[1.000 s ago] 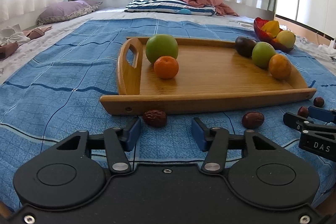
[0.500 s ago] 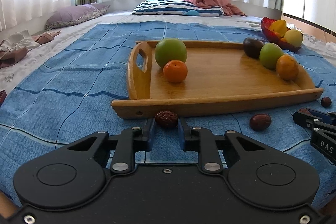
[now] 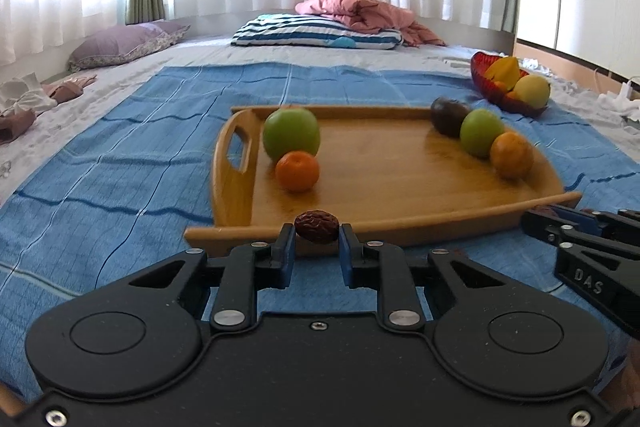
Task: Organize fruits
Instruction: 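Lift both dates and carry them over the wooden tray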
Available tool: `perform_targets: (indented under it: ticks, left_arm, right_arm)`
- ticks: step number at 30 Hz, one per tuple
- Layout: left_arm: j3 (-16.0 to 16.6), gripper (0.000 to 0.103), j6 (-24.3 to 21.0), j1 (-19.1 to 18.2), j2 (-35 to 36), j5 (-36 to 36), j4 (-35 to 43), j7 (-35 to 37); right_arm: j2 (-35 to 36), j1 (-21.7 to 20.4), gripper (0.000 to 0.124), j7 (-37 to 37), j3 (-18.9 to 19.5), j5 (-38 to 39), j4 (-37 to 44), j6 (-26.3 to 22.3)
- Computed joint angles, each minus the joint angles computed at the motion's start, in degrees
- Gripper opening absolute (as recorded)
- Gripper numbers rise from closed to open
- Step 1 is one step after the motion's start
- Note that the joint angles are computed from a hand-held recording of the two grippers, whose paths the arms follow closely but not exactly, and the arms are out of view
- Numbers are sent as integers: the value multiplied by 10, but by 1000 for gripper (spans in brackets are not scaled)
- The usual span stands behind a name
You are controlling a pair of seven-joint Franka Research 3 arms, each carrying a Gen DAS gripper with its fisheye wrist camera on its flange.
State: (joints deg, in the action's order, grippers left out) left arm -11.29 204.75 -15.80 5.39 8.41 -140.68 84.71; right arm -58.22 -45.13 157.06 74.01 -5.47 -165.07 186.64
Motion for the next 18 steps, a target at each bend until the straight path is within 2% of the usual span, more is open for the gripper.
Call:
perform_targets:
  ticks: [8,18]
  left_arm:
    - [-7,21,-16,9,13,42,35,-43]
    - [-29,22,-48,45,47,161,96,-150]
  right_arm:
    - [19,-30,24,-12,-5,8,20,19]
    - [83,-74,24,-54,-5,35,45,53]
